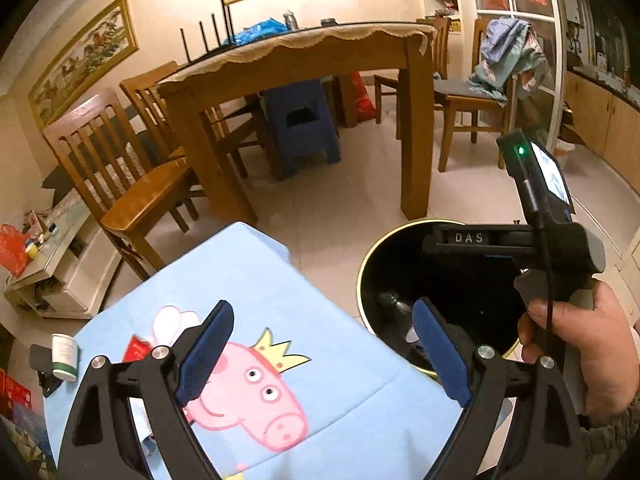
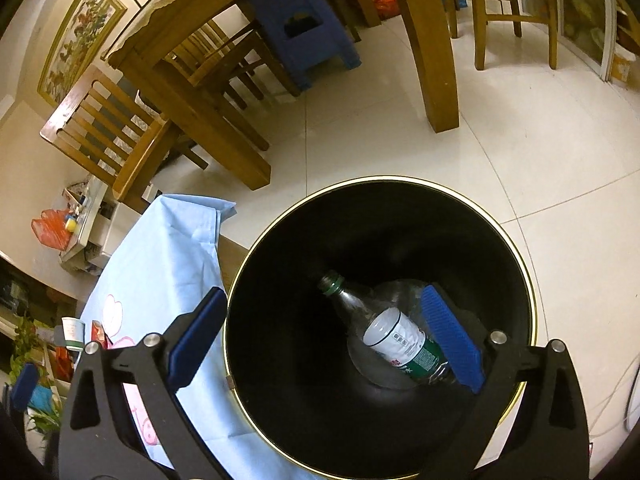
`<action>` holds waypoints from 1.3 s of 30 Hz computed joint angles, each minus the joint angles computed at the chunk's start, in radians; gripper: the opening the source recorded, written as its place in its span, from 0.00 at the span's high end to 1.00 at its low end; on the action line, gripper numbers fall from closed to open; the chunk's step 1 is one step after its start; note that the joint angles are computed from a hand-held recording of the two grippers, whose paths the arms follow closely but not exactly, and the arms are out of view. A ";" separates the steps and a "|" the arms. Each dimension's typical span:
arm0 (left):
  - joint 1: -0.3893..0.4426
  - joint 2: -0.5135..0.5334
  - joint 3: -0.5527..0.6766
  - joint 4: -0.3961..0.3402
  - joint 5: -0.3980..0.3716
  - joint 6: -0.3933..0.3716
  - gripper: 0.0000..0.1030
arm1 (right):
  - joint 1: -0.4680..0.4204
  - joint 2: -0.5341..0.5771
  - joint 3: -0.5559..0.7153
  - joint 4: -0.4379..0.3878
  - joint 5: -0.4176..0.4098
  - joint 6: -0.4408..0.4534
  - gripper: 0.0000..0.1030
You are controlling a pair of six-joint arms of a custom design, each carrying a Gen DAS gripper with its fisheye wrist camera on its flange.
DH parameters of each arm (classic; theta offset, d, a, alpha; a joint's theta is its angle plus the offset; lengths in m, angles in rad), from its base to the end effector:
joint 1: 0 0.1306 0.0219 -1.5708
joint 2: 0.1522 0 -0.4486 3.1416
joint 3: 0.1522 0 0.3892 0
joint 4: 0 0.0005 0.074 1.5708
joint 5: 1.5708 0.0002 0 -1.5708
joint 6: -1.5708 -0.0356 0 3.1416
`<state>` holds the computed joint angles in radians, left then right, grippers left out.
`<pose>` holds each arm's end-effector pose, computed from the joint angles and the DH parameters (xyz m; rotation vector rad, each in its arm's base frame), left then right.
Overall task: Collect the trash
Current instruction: 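Carry both items to the black bin and open both tools to drop them, then grasp the ointment box with the left tool while the right tool grasps the red wrapper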
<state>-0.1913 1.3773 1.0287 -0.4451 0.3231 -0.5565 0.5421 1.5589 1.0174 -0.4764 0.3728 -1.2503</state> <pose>0.4342 -0.0961 0.3689 0.9899 2.0999 -0.1991 0.4132 0.2331 0.2829 0.9928 2.2995 0.2595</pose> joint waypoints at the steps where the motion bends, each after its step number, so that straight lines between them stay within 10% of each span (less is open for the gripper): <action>1: 0.006 -0.003 0.000 0.001 0.003 0.001 0.15 | 0.003 0.005 0.008 -0.007 0.006 0.006 0.06; 10: 0.138 -0.024 0.009 -0.016 0.057 -0.001 0.15 | 0.060 0.034 0.068 0.043 0.095 0.153 0.06; 17: 0.405 0.059 0.060 -0.048 0.059 -0.031 0.14 | 0.193 0.120 0.210 0.097 0.187 0.402 0.06; 24: 0.653 0.180 0.179 -0.039 0.014 0.037 0.14 | 0.356 0.296 0.435 0.096 0.053 0.606 0.06; 29: 0.735 0.234 0.229 -0.049 0.034 0.017 0.13 | 0.436 0.427 0.648 -0.049 -0.009 0.739 0.06; 31: 0.747 0.249 0.239 -0.075 0.044 0.018 0.13 | 0.452 0.483 0.740 -0.154 -0.002 0.767 0.18; 34: 0.774 0.272 0.251 -0.110 0.066 0.012 0.13 | 0.462 0.557 0.854 -0.318 -0.010 0.767 0.69; 39: 0.794 0.288 0.255 -0.143 0.108 -0.043 0.13 | 0.471 0.563 0.871 -0.362 0.017 0.740 0.76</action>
